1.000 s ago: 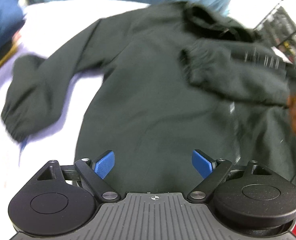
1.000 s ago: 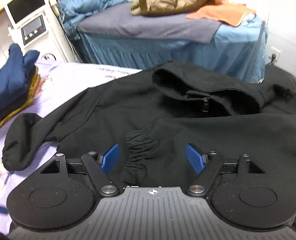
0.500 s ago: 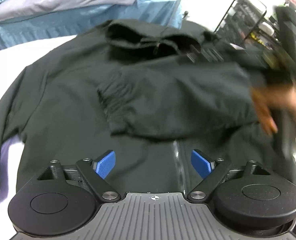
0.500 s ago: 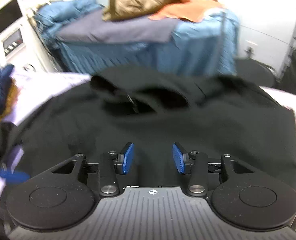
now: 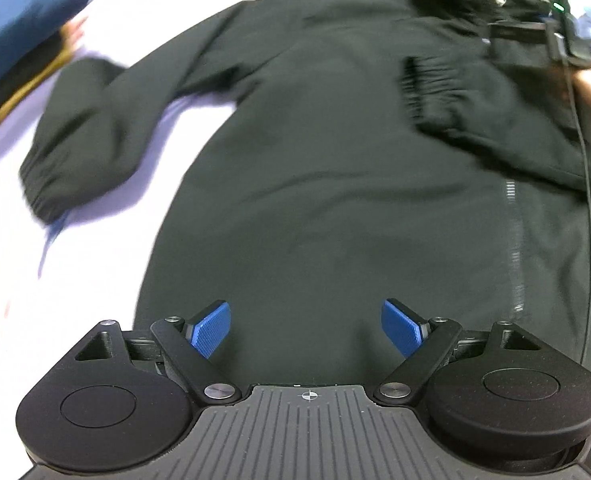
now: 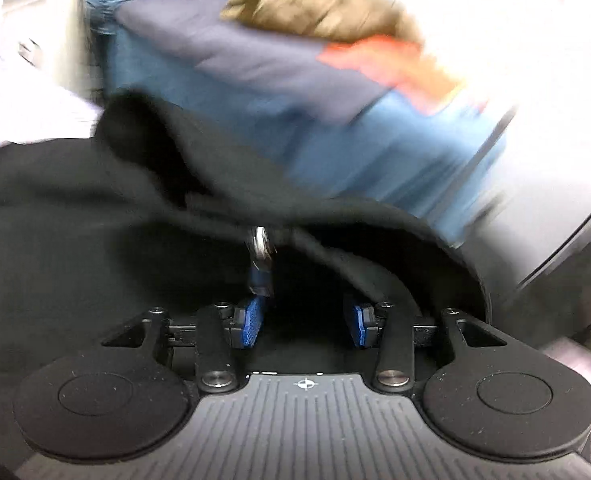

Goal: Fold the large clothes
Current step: 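Fold the sleeve across the jacket front with the right gripper and release, then grasp the other black sleeve cuff with the left gripper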

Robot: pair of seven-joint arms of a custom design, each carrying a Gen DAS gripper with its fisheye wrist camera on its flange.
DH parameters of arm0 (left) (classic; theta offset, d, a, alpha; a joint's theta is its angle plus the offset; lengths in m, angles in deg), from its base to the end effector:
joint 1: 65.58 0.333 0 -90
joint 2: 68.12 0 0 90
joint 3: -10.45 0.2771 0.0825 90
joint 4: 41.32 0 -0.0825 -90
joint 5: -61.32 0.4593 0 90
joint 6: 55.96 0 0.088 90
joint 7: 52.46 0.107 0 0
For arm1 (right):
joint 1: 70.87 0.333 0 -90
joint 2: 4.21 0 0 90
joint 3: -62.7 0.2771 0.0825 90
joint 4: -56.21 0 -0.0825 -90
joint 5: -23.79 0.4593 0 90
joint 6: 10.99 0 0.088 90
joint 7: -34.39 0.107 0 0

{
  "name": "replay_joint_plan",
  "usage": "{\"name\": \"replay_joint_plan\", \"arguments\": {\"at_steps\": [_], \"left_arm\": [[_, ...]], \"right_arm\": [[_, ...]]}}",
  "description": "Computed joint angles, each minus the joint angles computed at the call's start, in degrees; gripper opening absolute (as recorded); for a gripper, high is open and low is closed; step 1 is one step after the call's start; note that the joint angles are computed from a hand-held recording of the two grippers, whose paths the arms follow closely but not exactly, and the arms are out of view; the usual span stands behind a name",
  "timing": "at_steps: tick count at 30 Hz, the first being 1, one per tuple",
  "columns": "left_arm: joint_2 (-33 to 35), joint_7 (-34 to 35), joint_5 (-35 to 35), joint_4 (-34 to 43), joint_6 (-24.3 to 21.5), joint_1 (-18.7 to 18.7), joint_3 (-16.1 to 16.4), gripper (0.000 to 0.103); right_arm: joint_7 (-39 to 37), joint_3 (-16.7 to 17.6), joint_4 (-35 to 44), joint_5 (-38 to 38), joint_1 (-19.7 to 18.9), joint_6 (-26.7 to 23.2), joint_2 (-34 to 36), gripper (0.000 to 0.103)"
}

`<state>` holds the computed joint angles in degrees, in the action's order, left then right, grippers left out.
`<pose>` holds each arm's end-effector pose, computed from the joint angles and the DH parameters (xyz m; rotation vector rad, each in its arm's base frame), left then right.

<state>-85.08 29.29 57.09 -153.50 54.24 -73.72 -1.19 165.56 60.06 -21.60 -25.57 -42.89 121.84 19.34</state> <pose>0.5382 -0.2091 0.5780 -1.9189 2.3080 -0.3408 0.7129 0.3288 0.5061 -1.9389 1.6473 -1.2017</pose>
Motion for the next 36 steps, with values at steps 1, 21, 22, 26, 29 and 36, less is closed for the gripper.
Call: {"name": "replay_joint_plan", "arguments": {"at_steps": [1, 21, 22, 26, 29, 36], "left_arm": [[-0.54, -0.46, -0.11, -0.52, -0.32, 0.21, 0.22, 0.103], [-1.95, 1.68, 6.93, -6.32, 15.98, 6.45, 2.32, 0.103], [-2.33, 2.96, 8.14, -7.08, 17.07, 6.9, 2.5, 0.103], [-4.2, 13.92, 11.92, -10.76, 21.25, 7.8, 3.44, 0.103], [-6.8, 22.89, 19.57, -16.08, 29.15, 9.35, 2.57, 0.103], [-2.05, 34.54, 31.79, -18.95, 42.43, 13.91, -0.64, 0.103]], "right_arm": [[4.71, -1.29, -1.34, -7.62, 1.6, -0.36, -0.66, 0.087], [6.98, 7.68, -10.02, 23.58, -4.53, -3.09, -14.4, 0.096], [8.3, 8.15, -11.4, 25.99, -4.46, -2.15, -15.75, 0.096], [12.45, 10.2, -15.02, 28.99, -2.68, -0.71, -19.5, 0.097], [14.45, 11.95, -16.89, 28.88, -0.74, -1.41, -21.61, 0.097], [16.34, 14.72, -17.51, 30.94, 2.96, -5.81, -23.41, 0.097]]}}
